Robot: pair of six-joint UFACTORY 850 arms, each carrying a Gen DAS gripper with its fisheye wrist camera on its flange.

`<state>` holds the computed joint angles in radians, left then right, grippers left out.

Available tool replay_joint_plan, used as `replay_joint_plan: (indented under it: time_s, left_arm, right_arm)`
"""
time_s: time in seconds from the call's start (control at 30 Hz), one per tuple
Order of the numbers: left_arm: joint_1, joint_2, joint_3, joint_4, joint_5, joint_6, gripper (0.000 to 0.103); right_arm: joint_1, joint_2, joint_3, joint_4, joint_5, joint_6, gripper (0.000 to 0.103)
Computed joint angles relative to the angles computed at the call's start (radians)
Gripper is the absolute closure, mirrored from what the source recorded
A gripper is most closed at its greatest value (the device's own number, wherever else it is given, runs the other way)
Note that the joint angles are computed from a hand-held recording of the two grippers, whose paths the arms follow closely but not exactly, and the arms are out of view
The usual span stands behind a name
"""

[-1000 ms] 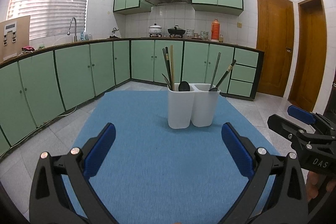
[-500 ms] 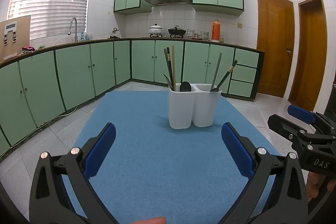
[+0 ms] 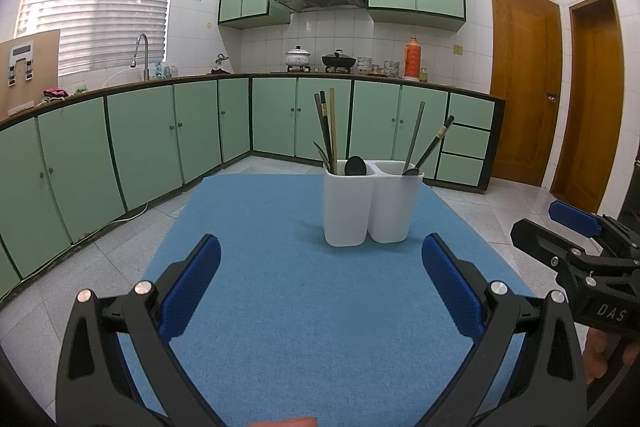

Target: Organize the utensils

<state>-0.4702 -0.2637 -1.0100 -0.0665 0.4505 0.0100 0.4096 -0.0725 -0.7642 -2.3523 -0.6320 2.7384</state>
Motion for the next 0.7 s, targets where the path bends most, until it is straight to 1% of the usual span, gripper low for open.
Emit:
replay_joint_plan:
  time_s: [0.7]
  left_arm:
    - [0.002, 0.000, 0.002, 0.004, 0.002, -0.002, 0.005]
  right_arm:
    - [-0.001, 0.000, 0.000, -0.001, 0.002, -0.001, 0.017]
